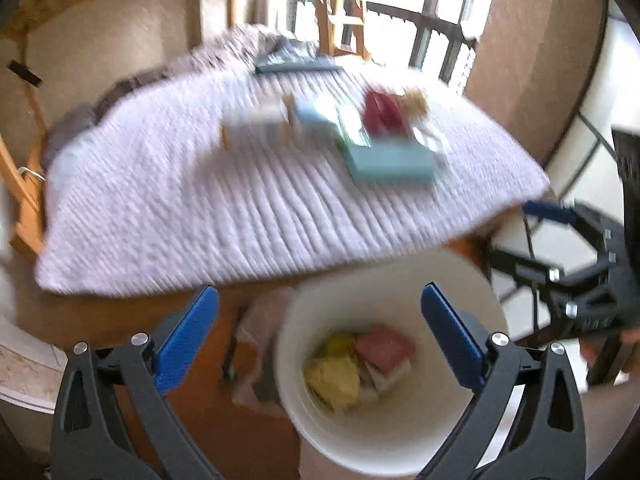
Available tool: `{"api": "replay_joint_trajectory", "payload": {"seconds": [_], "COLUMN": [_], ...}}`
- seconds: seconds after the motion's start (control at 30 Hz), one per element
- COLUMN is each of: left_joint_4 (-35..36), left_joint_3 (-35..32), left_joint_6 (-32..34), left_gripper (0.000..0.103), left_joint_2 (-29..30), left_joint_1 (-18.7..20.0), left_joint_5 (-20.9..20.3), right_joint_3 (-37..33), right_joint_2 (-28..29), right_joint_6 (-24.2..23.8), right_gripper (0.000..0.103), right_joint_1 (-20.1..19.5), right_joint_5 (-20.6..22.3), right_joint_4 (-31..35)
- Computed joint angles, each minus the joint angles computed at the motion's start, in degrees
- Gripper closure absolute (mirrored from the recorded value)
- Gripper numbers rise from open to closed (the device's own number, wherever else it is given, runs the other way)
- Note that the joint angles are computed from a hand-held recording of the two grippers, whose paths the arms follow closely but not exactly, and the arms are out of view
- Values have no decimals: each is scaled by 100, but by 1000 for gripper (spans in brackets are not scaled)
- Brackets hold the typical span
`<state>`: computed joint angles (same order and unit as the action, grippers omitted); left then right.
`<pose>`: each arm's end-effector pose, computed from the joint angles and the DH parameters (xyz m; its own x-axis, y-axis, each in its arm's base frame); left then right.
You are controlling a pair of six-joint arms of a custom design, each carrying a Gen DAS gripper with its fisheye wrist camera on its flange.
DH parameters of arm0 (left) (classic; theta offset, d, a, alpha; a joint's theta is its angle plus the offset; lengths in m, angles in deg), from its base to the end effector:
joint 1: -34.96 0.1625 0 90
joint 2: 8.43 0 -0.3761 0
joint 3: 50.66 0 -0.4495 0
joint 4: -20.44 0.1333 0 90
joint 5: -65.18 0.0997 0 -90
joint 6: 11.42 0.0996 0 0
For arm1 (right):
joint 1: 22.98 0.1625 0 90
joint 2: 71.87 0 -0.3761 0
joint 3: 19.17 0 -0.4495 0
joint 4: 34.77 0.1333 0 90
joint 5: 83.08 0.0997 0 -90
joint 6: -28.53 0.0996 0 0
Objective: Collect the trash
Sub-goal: 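Grasp the white vitamin B box with the left tool while the right grasps the teal sponge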
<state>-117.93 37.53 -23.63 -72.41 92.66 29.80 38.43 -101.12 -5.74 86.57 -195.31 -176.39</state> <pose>-0.1871 -0.6975 0.3043 -0.7557 -0.1364 -0.6405 0.3353 0.7596 -0.5574 0.3751 -0.7706 0.0875 -0.5891 -0.6271 0.5097 -0.7734 0.6203 -0.1308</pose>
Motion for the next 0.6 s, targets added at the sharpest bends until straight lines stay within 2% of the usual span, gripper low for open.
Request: {"api": "replay_joint_trajectory", "payload": {"seconds": [0.1,0.27,0.4,0.6], "left_joint_4": [-504,-764,-669,-360], "left_joint_3": [-318,-1033,-1475,-2058], "left_joint_6": [436,821,842,817], "left_gripper": [1,1,1,1], "left_joint_2": [203,665,886,1214], "left_joint_1": [35,249,418,664], "left_joint_5": [305,613,449,239], "right_joint_3": [-359,-1013,-1575,-2207], "right_joint_2": [279,820,1260,1780], "right_joint_6": [90,420,640,636], "right_gripper": [4,4,4,4], "right_joint_1": [37,97,131,194], "right_joint_5": [78,106,-29,-221], "right_joint_4": [-29,40,120,102]}}
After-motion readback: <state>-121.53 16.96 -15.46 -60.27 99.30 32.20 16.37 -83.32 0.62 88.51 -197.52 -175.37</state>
